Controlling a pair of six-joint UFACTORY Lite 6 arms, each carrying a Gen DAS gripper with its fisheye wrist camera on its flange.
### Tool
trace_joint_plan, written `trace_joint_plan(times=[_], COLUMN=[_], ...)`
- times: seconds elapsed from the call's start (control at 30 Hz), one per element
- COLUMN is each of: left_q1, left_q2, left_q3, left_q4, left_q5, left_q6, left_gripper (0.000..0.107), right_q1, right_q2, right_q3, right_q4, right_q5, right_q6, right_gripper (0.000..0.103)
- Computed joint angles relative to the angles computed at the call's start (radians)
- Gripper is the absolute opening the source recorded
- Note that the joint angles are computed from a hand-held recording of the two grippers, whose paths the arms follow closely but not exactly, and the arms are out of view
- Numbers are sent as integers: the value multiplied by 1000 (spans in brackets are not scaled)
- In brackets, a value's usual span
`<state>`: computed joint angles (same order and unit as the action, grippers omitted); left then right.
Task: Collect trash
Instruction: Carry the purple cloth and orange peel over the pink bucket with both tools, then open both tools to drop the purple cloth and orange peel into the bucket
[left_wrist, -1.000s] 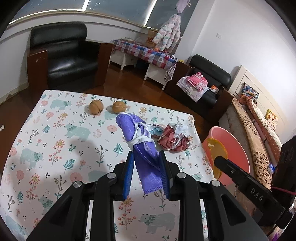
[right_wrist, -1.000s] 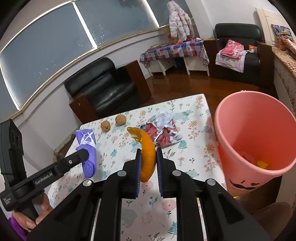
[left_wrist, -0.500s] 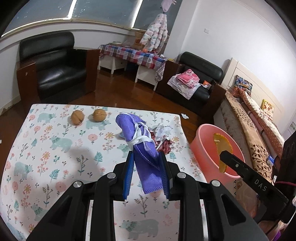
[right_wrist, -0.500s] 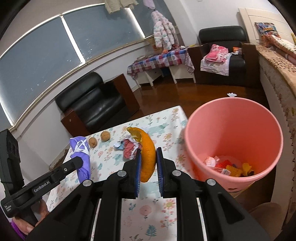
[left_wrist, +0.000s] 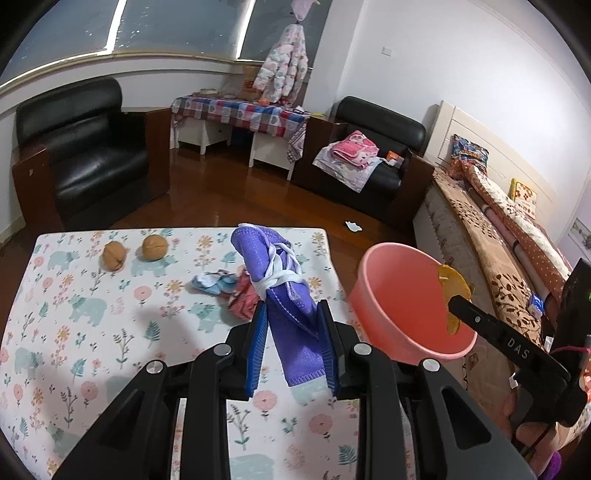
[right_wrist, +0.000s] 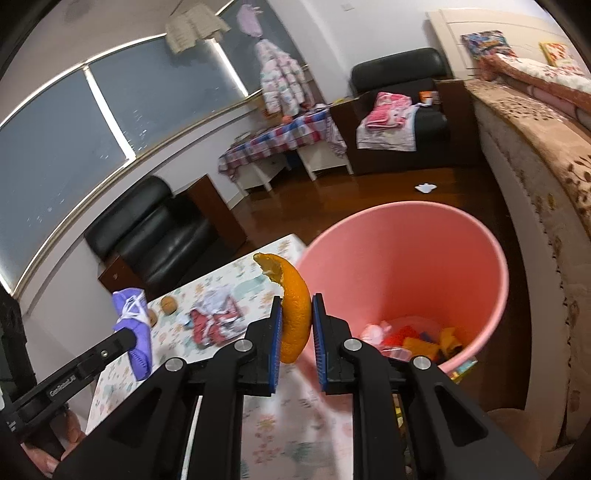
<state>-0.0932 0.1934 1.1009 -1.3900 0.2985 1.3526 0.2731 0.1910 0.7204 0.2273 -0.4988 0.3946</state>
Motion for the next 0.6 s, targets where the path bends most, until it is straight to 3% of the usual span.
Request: trace_joint_plan(times=[0.6], left_q1=[-231], left_q2=[141], left_q3=[180], left_q4=[-6], left_q5=[-31], left_q6=[-27], left_gripper=[26], right_q1=[-198], right_q2=[41], right_q3=[-76], right_q4=[-237], right_q5=[-89], right_q6=[184], right_gripper=[16])
